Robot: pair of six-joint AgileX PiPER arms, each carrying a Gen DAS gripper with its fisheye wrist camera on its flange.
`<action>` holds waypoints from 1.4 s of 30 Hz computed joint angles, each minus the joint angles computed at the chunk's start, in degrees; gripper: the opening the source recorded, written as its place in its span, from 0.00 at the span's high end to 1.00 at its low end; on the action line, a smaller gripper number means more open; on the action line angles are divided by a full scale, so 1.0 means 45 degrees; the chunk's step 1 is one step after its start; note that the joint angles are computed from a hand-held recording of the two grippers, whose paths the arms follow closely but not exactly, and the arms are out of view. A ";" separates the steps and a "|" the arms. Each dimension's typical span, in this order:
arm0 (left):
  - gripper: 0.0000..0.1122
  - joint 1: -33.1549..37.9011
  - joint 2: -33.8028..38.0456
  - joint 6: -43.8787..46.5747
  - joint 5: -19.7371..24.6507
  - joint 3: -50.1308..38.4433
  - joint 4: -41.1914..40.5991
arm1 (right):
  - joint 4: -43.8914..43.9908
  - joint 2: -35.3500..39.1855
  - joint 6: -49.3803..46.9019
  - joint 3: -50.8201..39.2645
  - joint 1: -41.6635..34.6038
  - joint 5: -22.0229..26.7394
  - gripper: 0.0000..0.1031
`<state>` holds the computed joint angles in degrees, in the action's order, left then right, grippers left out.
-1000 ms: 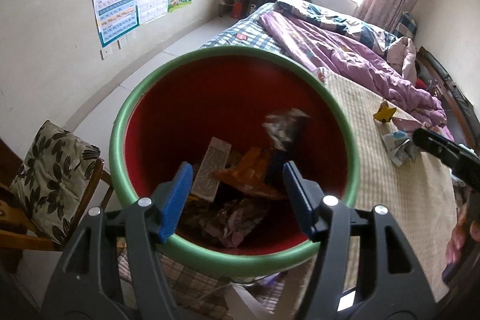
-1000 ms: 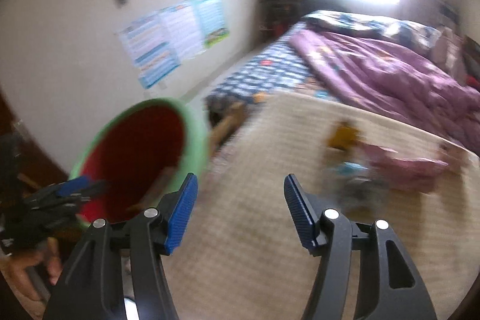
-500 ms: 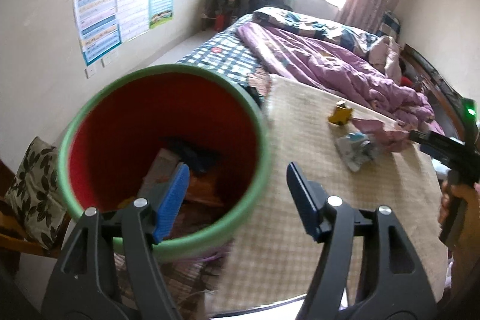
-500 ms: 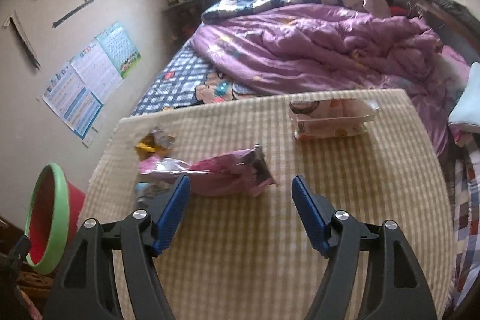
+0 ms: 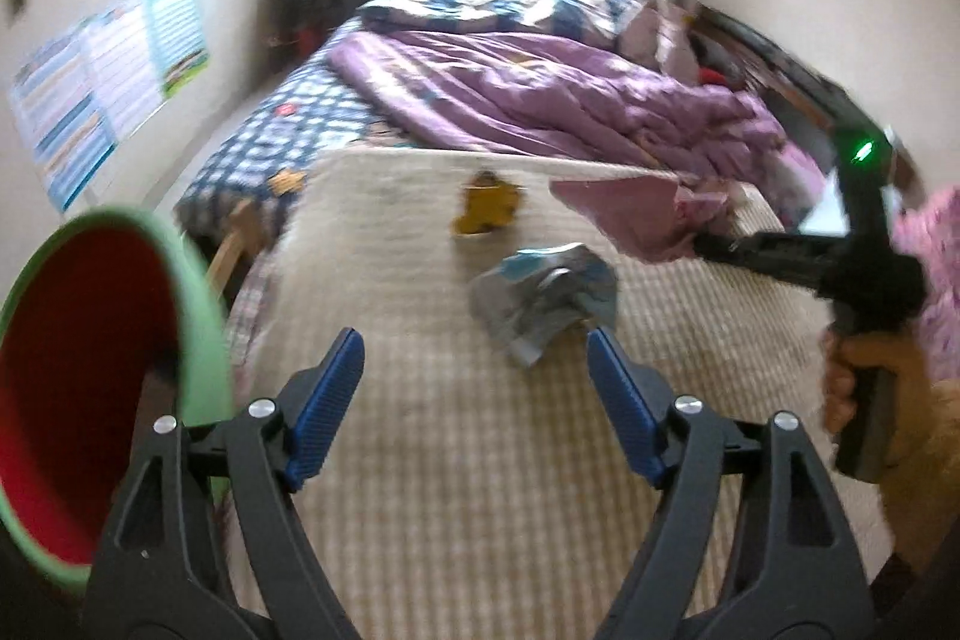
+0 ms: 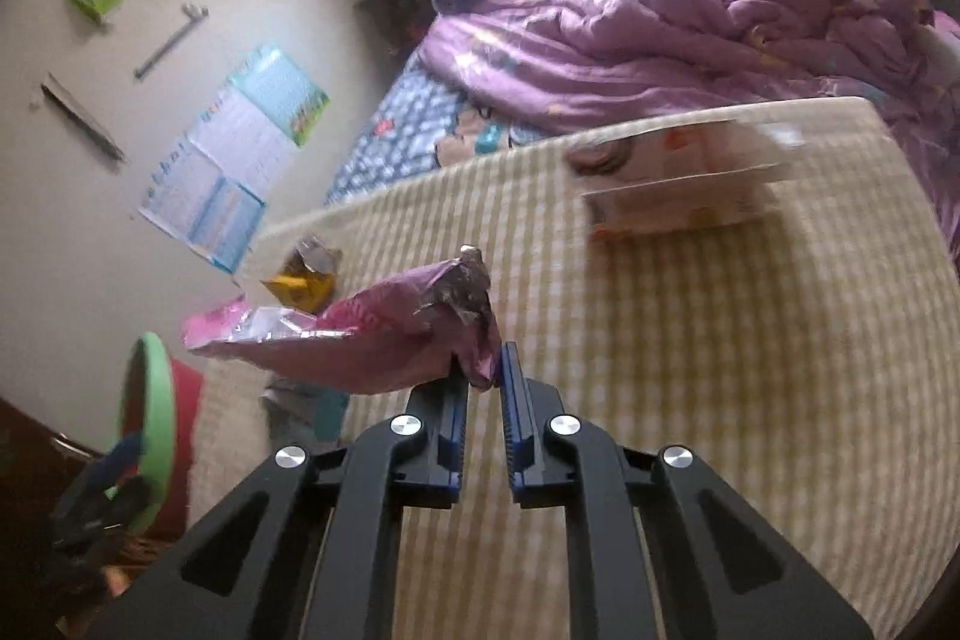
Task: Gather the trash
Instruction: 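Grasp the grey-blue crumpled wrapper with the left gripper while the right grasps the pink snack bag, then carry the grey-blue wrapper and pink snack bag over the red bucket with both grippers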
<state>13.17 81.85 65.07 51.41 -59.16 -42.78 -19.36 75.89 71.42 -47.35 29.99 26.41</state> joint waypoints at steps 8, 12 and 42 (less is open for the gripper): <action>0.34 -0.3372 0.1434 0.0197 -0.2201 -0.0131 0.1702 | -0.2757 -0.3316 0.3803 0.1684 0.2370 0.2651 0.90; 0.34 -0.4226 0.2359 -0.0736 -0.2680 -0.0646 0.2751 | -0.2778 -0.4564 0.4796 0.2528 0.2672 0.3344 0.89; 0.76 -0.1085 -0.0563 -0.2535 0.0176 0.0558 0.0817 | -0.3820 -0.2972 0.5851 0.1163 0.4179 0.3591 0.88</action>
<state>8.28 79.32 53.66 52.20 -56.65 -39.10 -36.55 62.51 97.75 -42.12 48.80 42.57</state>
